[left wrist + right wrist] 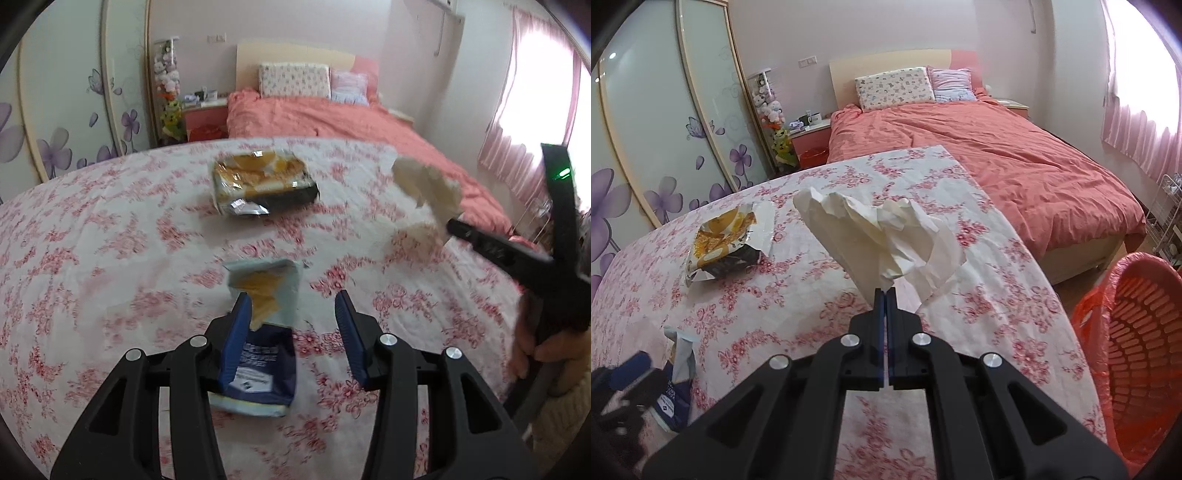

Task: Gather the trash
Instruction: 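Grasp the white tissue with the right tool while the left tool regrips the pouch, then carry the white tissue and blue pouch over the basket and release both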

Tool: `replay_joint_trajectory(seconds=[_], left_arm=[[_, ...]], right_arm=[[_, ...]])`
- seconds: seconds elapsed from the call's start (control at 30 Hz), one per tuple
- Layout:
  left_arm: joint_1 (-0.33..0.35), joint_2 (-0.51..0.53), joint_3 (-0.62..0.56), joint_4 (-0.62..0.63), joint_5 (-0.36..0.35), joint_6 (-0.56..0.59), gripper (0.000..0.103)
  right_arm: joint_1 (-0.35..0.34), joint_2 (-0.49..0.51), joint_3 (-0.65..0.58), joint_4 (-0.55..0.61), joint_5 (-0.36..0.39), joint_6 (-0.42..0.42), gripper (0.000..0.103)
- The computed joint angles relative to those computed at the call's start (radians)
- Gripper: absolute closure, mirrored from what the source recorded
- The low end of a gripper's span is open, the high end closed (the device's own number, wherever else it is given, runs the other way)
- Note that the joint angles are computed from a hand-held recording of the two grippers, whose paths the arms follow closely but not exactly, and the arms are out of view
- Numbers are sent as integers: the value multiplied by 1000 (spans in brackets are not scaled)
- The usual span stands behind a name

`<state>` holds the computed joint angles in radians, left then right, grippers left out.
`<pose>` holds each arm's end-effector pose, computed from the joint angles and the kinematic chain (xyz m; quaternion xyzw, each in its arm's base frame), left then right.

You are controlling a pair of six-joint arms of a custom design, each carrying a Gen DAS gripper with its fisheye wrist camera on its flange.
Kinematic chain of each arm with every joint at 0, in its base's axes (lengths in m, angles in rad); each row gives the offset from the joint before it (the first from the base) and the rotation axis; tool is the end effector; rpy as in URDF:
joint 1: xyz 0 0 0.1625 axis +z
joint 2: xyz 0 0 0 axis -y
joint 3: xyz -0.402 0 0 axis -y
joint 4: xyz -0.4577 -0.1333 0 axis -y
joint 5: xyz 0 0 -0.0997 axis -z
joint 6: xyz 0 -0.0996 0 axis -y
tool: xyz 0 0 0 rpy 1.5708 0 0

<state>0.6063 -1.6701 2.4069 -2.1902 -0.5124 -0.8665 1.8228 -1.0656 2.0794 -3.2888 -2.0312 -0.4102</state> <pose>-0.1971 -0.4045 0.1948 0.0718 0.8592 -0.3687 0.3473 0.2284 -0.5301 0.1223 0.2227 -0.8898 0.3178 0.2400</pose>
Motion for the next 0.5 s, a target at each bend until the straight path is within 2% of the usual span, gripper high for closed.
replay_joint_trajectory(seconds=[0.13, 0.2, 0.23, 0.27, 0.33, 0.5], left_arm=[[32, 78, -50, 83, 14, -58, 56], [47, 101, -66, 96, 5, -70, 76], [48, 109, -71, 112, 11, -84, 78], [49, 113, -69, 92, 19, -70, 87], [47, 105, -62, 34, 1, -39, 96], [15, 63, -28, -207, -47, 98, 101]], right_arm=[[-11, -25, 18, -1, 4, 0, 101], [-18, -40, 28, 0, 5, -2, 101], [-21, -46, 33, 0, 6, -3, 101], [-24, -56, 39, 1, 6, -3, 101], [-30, -73, 50, 3, 8, -2, 101], [-40, -144, 89, 10, 27, 9, 101]])
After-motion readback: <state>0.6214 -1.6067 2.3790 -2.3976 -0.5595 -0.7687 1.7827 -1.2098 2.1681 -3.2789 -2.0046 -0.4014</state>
